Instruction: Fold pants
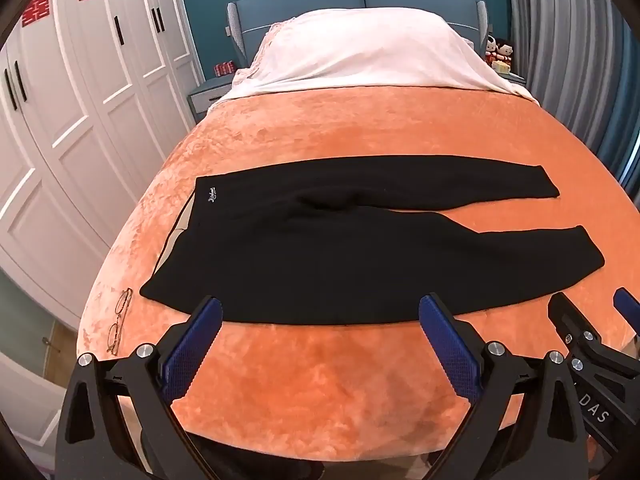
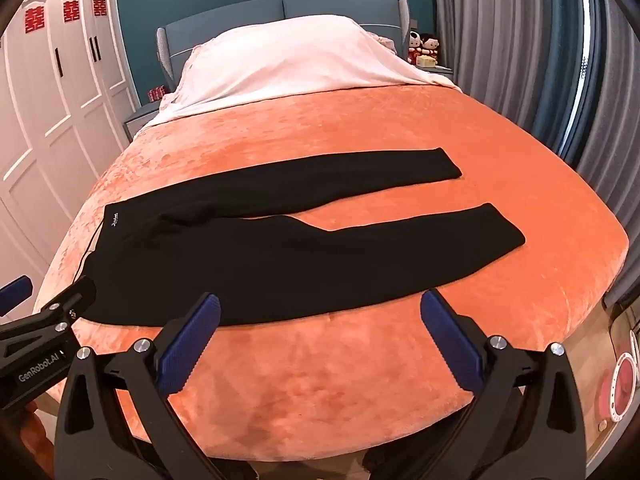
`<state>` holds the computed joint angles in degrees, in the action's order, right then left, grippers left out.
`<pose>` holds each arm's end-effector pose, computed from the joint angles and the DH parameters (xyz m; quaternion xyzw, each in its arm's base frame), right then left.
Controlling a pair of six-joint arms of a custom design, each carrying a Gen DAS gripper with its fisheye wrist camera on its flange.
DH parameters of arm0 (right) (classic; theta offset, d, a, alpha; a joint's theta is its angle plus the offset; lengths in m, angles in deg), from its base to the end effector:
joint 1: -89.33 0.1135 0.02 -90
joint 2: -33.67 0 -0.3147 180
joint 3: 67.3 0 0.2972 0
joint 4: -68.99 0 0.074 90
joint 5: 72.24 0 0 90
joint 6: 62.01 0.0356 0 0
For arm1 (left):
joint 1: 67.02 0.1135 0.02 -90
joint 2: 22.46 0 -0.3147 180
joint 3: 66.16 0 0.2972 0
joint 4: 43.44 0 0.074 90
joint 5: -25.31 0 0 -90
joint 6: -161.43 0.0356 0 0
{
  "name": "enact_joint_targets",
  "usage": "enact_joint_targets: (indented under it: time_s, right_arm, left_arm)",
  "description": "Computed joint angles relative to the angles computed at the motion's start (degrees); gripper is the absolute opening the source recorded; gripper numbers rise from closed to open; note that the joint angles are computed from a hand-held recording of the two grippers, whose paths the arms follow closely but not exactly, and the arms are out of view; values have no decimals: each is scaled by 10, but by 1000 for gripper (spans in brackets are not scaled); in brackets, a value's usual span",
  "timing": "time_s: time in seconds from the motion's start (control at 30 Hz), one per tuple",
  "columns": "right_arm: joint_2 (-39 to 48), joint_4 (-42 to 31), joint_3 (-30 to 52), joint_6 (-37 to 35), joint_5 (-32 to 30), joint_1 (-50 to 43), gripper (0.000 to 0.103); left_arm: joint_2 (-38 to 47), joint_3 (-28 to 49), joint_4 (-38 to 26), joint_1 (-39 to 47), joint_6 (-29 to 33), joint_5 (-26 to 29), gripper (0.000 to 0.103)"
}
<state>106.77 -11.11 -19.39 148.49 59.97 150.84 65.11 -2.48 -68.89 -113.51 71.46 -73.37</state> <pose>0.1026 0.1389 0.1913 0.4135 0.8284 -0.1178 0.3590 0.2445 -0.2498 0.2247 0.3451 0.8694 -0.0714 0.3463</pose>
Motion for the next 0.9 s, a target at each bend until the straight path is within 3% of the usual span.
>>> enact_joint_targets:
  time_s: [0.9]
  right_arm:
    - [-3,-2,5,-18,-5,-5,98]
  left_arm:
    - [9,-3,4,-1,-5,0,97]
